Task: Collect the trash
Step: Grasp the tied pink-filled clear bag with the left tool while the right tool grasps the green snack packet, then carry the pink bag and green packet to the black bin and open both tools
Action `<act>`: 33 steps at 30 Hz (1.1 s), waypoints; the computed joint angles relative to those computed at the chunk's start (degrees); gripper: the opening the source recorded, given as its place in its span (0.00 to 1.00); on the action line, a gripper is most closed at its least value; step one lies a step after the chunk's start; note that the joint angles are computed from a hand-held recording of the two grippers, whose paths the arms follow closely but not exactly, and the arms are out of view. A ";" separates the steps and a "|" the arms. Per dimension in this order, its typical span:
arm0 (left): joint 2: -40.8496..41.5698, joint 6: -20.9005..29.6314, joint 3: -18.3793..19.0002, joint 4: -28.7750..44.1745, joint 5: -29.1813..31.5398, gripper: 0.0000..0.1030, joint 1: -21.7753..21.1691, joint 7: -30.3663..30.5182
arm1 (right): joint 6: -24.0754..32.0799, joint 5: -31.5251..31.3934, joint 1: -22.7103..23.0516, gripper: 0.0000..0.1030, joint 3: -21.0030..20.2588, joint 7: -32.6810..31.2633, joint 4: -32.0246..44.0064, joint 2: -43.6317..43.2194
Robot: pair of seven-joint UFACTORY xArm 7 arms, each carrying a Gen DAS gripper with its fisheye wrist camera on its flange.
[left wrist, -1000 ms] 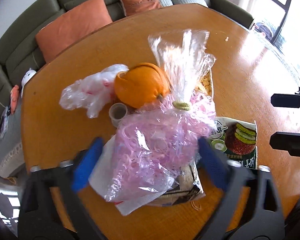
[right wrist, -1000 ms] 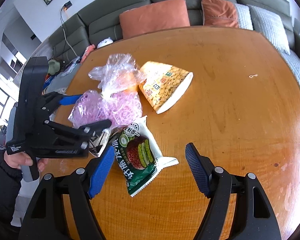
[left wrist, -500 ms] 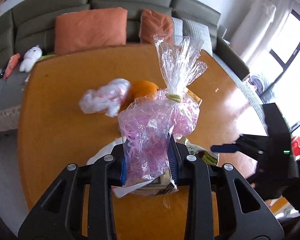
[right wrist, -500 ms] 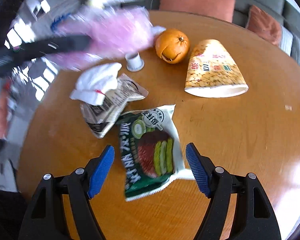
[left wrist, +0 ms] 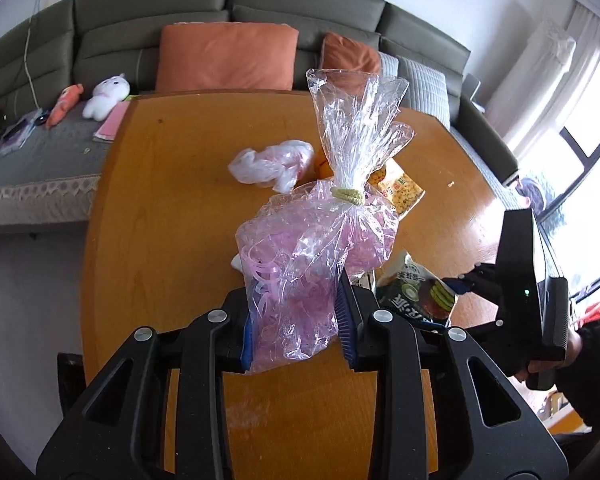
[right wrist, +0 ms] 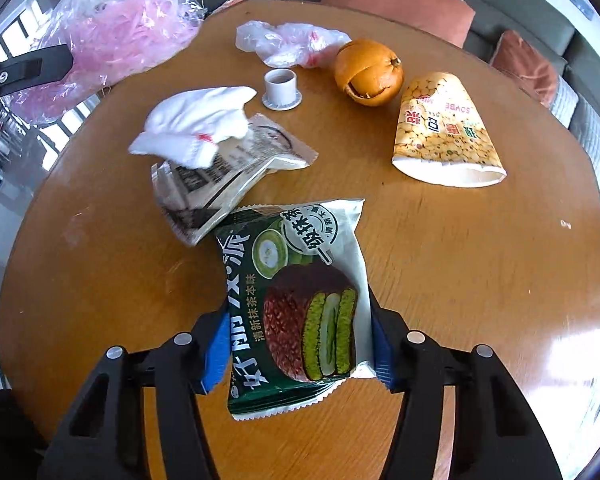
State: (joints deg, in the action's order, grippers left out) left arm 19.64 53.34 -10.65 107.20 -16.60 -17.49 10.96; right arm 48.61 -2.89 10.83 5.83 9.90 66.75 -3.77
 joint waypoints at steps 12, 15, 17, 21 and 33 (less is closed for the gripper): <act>-10.77 -3.84 1.23 -13.25 -7.25 0.30 4.26 6.39 | 0.66 -0.39 3.67 0.57 3.69 6.74 0.07 -4.70; -13.29 -3.99 2.17 -16.07 -8.34 0.30 5.13 7.94 | 0.88 -0.95 5.10 0.57 4.60 7.72 1.78 -3.63; -15.03 -4.12 2.95 -18.09 -9.22 0.30 5.88 9.40 | 0.88 -1.31 6.23 0.57 5.19 8.32 4.09 -1.66; -17.96 -4.51 4.84 -21.52 -10.59 0.30 7.48 11.08 | 1.48 -2.56 9.02 0.57 6.23 8.97 9.23 2.65; -26.46 -6.64 11.08 -33.28 -10.93 0.30 13.52 10.72 | 6.47 -4.48 19.24 0.57 6.50 5.34 33.31 21.66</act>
State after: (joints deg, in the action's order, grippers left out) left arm -6.82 46.69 0.43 73.92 -27.53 -3.97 21.68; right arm 55.08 -7.37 30.07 12.34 15.24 100.06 17.90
